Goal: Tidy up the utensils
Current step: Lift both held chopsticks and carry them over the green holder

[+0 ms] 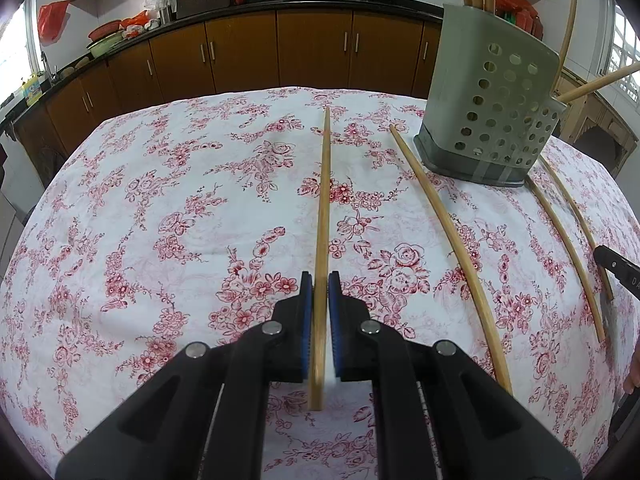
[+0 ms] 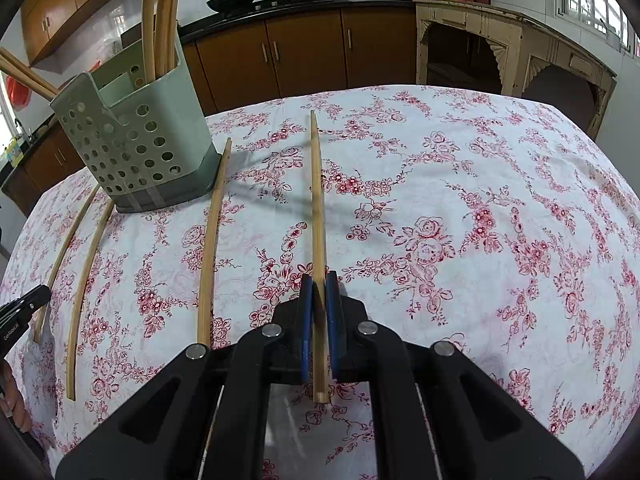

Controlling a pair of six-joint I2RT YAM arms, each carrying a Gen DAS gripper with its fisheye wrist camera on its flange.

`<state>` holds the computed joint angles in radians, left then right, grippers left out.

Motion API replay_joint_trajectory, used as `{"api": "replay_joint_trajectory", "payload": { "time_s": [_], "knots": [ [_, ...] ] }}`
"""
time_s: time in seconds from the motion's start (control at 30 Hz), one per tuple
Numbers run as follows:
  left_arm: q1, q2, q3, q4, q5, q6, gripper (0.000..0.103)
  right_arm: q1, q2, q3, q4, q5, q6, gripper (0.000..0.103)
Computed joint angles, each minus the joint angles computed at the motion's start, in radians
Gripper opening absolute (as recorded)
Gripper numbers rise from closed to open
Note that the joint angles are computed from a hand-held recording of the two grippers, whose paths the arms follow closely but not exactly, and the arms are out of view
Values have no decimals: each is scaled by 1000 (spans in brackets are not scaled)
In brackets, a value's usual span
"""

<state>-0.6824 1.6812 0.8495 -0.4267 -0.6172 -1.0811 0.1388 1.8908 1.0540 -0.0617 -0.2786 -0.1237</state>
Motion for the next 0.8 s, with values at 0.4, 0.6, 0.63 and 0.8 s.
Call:
{"api": "replay_joint_trajectory", "payload": {
  "time_s": [0.4,0.6,0.63,0.8],
  "knots": [
    [-75,12,6,-52,-23,-70,8,-40,-26,-40,-6,-65,-16,8],
    [-104,-10,11,-108,-17,-76,8,-65,-90,-79,-8,-83,-46,7],
    [-115,-30,10,-129,-26,-82,8,-78,-109,-85,-8,-97,-45,7],
    [-175,-126,45,-267,-108,-101,8,-135,-199,-97,-5,-151,-32,7]
  ]
}}
